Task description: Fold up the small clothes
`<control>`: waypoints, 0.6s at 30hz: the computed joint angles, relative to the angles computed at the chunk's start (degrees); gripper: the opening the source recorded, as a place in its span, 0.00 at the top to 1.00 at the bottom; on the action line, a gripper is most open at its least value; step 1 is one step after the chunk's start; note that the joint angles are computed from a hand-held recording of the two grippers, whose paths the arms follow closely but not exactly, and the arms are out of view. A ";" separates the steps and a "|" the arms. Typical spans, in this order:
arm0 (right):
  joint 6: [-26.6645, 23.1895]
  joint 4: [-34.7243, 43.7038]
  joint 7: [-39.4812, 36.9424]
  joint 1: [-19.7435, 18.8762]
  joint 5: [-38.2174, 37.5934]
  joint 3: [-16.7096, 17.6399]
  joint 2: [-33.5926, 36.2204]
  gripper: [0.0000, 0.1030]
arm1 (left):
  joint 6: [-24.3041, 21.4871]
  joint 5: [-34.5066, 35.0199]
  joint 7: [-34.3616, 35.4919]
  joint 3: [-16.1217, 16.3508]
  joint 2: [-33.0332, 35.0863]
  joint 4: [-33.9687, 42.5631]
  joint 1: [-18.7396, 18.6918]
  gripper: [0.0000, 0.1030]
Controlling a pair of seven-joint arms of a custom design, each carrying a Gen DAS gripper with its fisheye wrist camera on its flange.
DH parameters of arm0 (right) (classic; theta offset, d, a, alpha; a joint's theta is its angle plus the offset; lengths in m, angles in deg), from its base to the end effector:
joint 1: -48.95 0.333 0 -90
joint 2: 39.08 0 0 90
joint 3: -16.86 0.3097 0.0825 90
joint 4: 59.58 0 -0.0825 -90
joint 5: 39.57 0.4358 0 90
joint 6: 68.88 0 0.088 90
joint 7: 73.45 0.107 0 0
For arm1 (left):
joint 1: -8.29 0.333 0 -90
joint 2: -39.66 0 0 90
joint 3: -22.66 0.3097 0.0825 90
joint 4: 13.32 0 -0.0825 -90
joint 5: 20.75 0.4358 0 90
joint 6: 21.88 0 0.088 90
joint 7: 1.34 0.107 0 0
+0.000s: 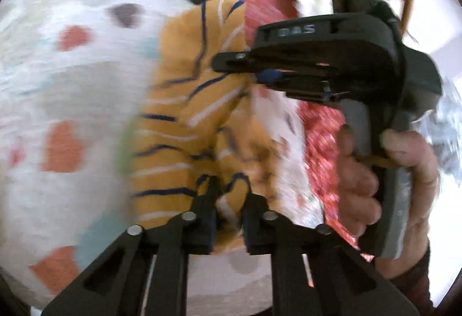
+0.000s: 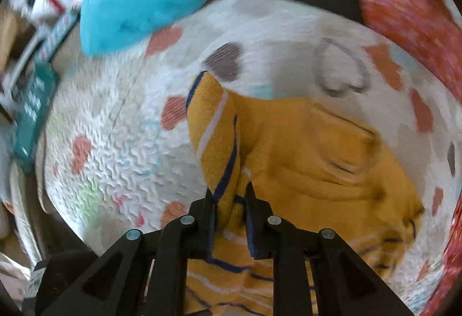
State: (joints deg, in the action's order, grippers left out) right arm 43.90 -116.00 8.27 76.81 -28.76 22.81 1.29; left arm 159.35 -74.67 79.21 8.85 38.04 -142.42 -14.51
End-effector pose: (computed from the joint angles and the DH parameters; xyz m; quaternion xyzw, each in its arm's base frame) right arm 0.6907 0.4417 0.4711 -0.8806 0.4357 0.0287 0.1841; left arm 0.5132 -0.2911 0.4235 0.7626 -0.4667 0.4470 0.0282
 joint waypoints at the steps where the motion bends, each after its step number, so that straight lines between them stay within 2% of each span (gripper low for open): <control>1: 1.89 -4.00 -0.43 -2.14 1.87 0.08 -2.48 0.83 | -0.98 9.04 -6.35 -0.19 2.28 2.32 0.20 0.89; 4: 7.00 -14.08 -2.34 -7.72 7.21 0.16 -7.90 0.84 | -4.76 21.49 -12.23 -0.77 9.55 10.53 -0.09 0.89; 7: 10.34 -21.12 -2.53 -11.65 11.03 -0.49 -10.93 0.84 | -9.84 29.10 -14.62 -1.28 16.64 19.31 -0.74 0.89; 9: 11.15 -24.01 -2.70 -14.62 14.66 -0.56 -11.39 0.83 | -11.60 32.11 -14.93 -2.58 19.07 22.04 -0.37 0.89; 11: 11.30 -25.81 -4.94 -17.69 18.86 -0.02 -10.87 0.81 | -13.68 31.90 -13.07 -5.90 19.74 22.80 2.32 0.86; 12: 11.15 -26.44 -4.76 -18.67 20.31 -0.09 -10.59 0.74 | -14.31 30.31 -11.37 -8.21 19.17 22.12 4.69 0.86; 13: 13.08 -28.36 -3.44 -19.27 21.25 -0.76 -11.26 0.73 | -14.24 27.35 -8.90 -11.25 17.99 20.40 7.64 0.85; 14: 14.41 -29.57 -3.23 -19.84 22.15 -0.87 -11.85 0.73 | -14.24 25.54 -7.36 -12.73 17.09 19.26 9.35 0.83; 15: 16.46 -31.56 -3.79 -21.26 24.86 -0.61 -13.00 0.72 | -14.07 23.28 -5.97 -13.79 15.34 17.20 10.84 0.76; 16: 17.71 -32.97 -3.92 -21.85 26.13 -0.59 -13.93 0.72 | -13.77 21.83 -5.69 -13.77 13.25 14.72 11.32 0.69; 18: 20.01 -36.28 -5.18 -22.95 28.50 -0.51 -16.58 0.65 | -12.94 22.01 -8.60 -11.97 9.22 10.38 9.73 0.64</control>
State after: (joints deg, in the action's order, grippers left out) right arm 63.91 -152.28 3.08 53.86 -0.25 22.30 -15.29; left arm 146.41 -52.66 70.61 -3.12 47.27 -132.04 -4.78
